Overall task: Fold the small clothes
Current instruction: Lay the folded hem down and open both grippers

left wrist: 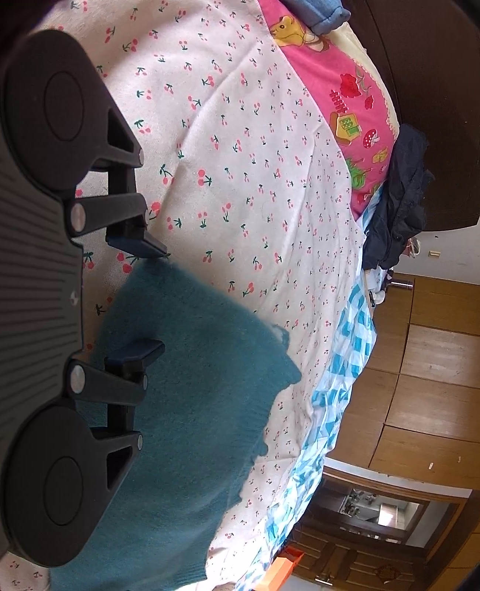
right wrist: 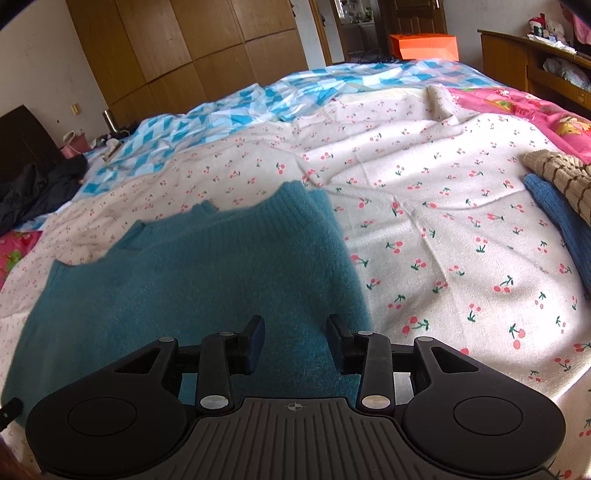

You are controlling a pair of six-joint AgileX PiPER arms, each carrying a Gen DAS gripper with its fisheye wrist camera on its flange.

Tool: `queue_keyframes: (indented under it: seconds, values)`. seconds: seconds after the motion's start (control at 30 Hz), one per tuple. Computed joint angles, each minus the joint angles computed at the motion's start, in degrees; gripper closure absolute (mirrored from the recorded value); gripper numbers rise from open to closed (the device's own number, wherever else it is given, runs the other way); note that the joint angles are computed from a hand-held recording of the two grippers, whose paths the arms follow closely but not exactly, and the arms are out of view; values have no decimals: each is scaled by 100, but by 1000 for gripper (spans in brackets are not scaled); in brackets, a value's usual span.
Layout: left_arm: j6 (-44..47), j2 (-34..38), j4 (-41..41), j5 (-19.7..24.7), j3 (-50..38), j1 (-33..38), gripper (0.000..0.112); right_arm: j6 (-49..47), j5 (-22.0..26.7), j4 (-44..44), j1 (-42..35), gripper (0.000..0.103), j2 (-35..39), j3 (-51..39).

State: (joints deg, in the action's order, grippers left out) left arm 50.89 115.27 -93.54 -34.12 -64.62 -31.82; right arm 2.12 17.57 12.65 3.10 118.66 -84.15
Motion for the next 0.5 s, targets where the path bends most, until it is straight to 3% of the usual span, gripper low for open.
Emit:
queue_keyframes:
  seconds: [0.07, 0.3, 0.5]
  values:
    - [-146, -23, 77, 97, 55, 49, 58, 115, -52, -111, 11, 66, 12, 53]
    - [-383, -38, 280, 90, 127, 44, 58, -557, -245, 697, -83, 66, -196, 352]
    - [-954, -126, 844, -196, 328, -99, 58, -1771, -308, 1991, -204, 66, -327, 606]
